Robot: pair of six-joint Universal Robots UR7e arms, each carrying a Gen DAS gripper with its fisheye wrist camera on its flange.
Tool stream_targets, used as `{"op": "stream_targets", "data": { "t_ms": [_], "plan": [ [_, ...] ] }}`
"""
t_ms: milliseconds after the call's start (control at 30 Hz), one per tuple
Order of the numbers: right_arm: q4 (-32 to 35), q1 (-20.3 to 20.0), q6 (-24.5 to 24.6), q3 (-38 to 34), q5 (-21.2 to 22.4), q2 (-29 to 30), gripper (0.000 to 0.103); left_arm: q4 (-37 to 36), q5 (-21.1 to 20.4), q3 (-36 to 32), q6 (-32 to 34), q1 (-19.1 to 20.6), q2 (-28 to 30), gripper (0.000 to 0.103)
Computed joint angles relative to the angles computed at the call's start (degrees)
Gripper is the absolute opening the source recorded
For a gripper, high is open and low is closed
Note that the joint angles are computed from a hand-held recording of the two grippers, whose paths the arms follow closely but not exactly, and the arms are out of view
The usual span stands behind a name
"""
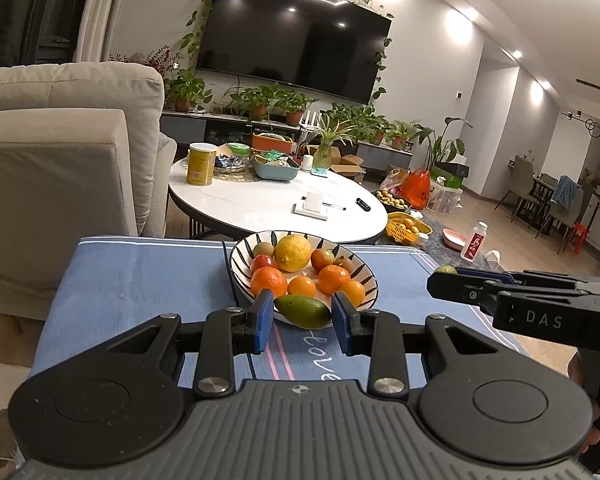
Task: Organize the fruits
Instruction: 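Lift the lime with the left gripper and carry it over the bowl, then lower the lime into the bowl with the left gripper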
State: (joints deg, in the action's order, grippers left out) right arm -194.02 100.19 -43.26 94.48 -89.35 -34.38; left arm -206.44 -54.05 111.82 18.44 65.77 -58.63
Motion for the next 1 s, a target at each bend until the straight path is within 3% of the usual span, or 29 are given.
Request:
{"op": "stream_targets", "data": {
  "t_ms": [1000],
  "plan": [
    [6.39, 0.13, 0.97, -9.24, -1.02, 4.2, 0.084, 8.7, -1.3, -10.7, 0.21, 3.57, 4.0, 0.03]
  ]
}}
